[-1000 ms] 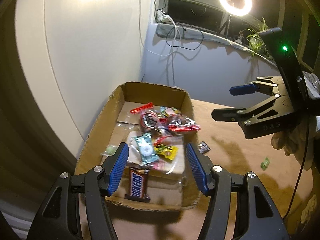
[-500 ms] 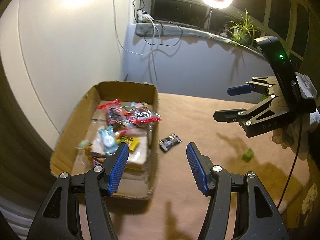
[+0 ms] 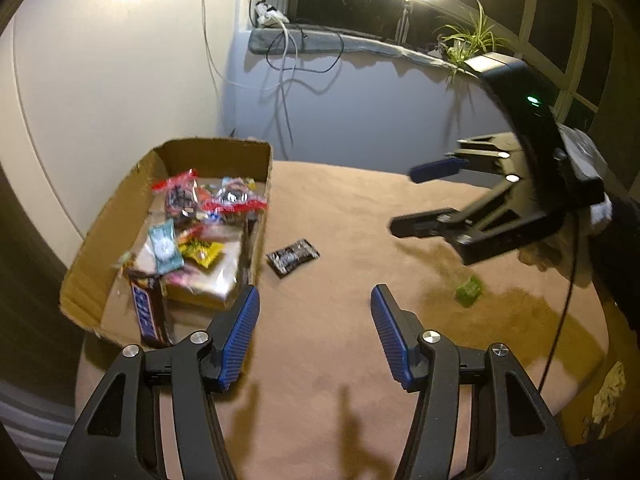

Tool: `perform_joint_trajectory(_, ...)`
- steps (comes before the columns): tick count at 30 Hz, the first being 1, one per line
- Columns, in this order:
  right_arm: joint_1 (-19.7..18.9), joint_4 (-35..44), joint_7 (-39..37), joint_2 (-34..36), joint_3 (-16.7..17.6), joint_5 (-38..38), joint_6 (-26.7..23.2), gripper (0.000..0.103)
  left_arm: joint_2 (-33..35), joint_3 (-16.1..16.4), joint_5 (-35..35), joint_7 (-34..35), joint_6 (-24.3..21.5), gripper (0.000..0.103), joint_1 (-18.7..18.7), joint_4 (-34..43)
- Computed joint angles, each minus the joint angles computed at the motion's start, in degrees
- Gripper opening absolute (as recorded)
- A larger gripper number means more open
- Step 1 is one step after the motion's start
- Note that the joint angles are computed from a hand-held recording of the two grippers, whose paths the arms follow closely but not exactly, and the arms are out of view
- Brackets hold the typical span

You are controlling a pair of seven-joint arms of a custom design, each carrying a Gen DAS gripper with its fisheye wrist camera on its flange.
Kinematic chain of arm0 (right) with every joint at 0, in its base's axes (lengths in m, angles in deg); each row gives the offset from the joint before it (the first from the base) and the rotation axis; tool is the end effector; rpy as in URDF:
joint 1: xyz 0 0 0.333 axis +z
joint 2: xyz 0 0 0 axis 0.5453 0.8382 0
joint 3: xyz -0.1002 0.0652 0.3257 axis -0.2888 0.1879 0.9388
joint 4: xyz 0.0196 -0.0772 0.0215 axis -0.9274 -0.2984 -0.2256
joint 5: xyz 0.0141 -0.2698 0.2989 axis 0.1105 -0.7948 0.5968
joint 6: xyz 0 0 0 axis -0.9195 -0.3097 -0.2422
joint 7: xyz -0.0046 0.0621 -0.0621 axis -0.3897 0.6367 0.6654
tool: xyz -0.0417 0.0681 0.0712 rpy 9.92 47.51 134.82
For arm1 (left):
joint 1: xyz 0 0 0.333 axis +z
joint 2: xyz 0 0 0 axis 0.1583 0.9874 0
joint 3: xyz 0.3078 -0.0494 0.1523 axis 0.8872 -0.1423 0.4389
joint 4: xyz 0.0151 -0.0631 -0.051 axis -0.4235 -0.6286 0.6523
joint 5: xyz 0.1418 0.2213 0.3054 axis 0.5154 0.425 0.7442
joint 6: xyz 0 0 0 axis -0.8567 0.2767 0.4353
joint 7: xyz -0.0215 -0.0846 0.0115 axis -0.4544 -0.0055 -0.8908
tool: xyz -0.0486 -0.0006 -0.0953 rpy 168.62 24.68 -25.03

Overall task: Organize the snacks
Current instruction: 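Move both open tools back toward the black candy and green candy, then close the right tool on the black candy pack and lift it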

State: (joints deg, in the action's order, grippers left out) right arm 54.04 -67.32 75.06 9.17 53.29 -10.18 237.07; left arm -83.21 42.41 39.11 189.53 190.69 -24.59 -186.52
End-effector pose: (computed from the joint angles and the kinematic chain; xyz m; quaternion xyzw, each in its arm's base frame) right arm 0.4281 0.2941 0.4891 -0.8233 0.4948 -0.1652 0.2237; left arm 0.3847 -0.2742 0.5120 -0.4341 0.8252 -0.3447 0.1087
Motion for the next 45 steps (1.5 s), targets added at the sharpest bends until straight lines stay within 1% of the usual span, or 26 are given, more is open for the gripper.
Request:
perform_joint_trajectory(2,1.3,1.5,-4.8,2.1,-1.1,2.5,0.2,0.075,-0.3,-0.5,0.2,-1.1,-0.4,0.054,0.4,-0.4)
perform_joint_trajectory(4,2.5,3.3,-9.7,4.5,-1.8,5.3,0.5,0.066,-0.6,-1.0,0.6,-2.5,-1.0,0.052,0.9,-1.0)
perform_joint_trajectory(7,4.0,6.4,-17.5,8.3,-2.6,10.0,0.2,0.057,-1.0,-1.2,1.1,-4.1,-1.7,0.051,1.3,-1.5)
perform_joint_trajectory(11,4.9,10.3,-22.4,12.6,-2.8,10.7,-1.7,0.055,-1.4,-1.0,1.4,-5.5,-2.5,0.049,1.5,-1.9)
perform_joint_trajectory(13,5.3,12.3,-24.9,14.8,-2.9,11.2,-2.9,0.049,-1.6,-0.8,1.2,-5.6,-2.7,0.048,1.3,-2.1)
perform_joint_trajectory(15,5.7,13.9,-26.8,16.3,-3.0,11.9,-3.6,0.048,-1.4,-0.6,1.1,-5.7,-2.9,0.048,1.3,-2.0)
perform_joint_trajectory(23,7.7,18.1,-28.4,20.5,-4.0,8.9,-6.7,0.048,-1.0,-0.3,0.0,-4.9,-3.7,0.047,1.7,-2.0)
perform_joint_trajectory(24,7.8,18.4,-28.4,20.8,-4.1,8.7,-7.2,0.047,-0.6,-0.4,-0.1,-4.8,-3.6,0.047,1.7,-1.8)
perform_joint_trajectory(25,7.9,18.6,-28.5,21.1,-4.1,8.9,-7.6,0.043,-0.3,-0.4,-0.3,-4.6,-3.6,0.047,1.8,-1.7)
perform_joint_trajectory(30,7.4,17.7,-29.5,20.2,-4.2,10.8,-8.4,0.039,0.0,-0.6,-1.2,-3.7,-3.8,0.047,1.8,-1.6)
perform_joint_trajectory(33,6.8,15.8,-30.1,18.9,-4.1,12.7,-8.1,0.039,0.5,-0.8,-1.8,-2.9,-3.9,0.047,1.6,-1.1)
perform_joint_trajectory(38,6.1,13.1,-28.9,16.9,-4.3,14.0,-8.0,0.038,2.1,-1.3,-3.2,-0.7,-4.2,0.047,1.0,0.1)
perform_joint_trajectory(41,5.6,10.5,-27.7,14.9,-4.5,14.0,-7.6,0.038,3.5,-1.9,-4.7,1.8,-4.5,0.045,0.3,1.1)
perform_joint_trajectory(43,4.9,8.1,-27.2,13.0,-4.6,15.1,-6.7,0.037,4.7,-2.4,-6.5,3.9,-5.0,0.045,-0.3,2.1)
perform_joint_trajectory(45,4.4,6.5,-25.1,11.8,-4.8,14.3,-6.0,0.037,6.2,-2.9,-9.1,7.1,-6.0,0.045,-1.1,3.5)
